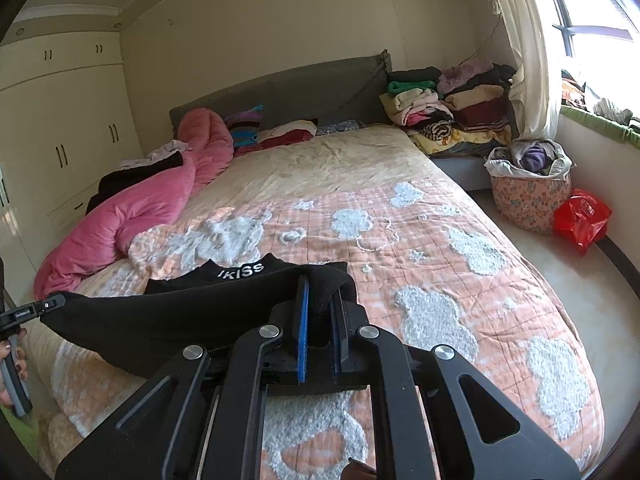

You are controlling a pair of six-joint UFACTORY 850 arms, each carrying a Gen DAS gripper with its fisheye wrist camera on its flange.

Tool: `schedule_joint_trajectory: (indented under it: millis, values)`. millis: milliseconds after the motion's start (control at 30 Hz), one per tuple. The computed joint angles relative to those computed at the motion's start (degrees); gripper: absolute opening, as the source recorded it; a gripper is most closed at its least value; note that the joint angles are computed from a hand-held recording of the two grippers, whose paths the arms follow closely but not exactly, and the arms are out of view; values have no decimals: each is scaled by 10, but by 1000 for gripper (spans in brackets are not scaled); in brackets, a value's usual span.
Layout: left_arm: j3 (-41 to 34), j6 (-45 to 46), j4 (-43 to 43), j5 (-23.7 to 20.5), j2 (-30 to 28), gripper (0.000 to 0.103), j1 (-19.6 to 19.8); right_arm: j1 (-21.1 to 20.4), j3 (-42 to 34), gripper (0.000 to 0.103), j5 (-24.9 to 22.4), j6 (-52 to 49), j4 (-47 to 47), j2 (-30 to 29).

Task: Fold small clothes
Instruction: 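Lift the hem with both grippers and fold it toward the collar, then lower the hem near the collar and open both grippers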

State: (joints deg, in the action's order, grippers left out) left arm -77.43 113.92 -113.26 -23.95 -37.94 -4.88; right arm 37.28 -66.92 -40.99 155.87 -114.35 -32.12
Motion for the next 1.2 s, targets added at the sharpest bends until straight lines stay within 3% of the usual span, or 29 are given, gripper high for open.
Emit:
schedule_joint_trajectory:
  millis: [467, 633, 800, 900, 1033, 1200]
  values:
    - [-70, 81, -81, 56, -51, 4, -25, -28, -53, 8, 24, -51, 18, -40]
    - [-101, 56, -62, 69, -75, 4, -29, -43, -82, 8, 39, -73, 27, -65]
    - [-121, 169, -158, 106, -90, 5, -42, -53, -109, 8, 50, -89, 30, -88]
    - [-142, 147, -139, 119, -105, 5, -44, -58, -131, 8, 59, -118, 48, -104]
    - [-189, 33, -38, 141, -137, 5, -44, -66, -164, 8, 72, -164, 75, -126]
    - [-222, -9, -2, 157, -164, 5, -46, -74, -207, 9, 90, -224, 120, -156]
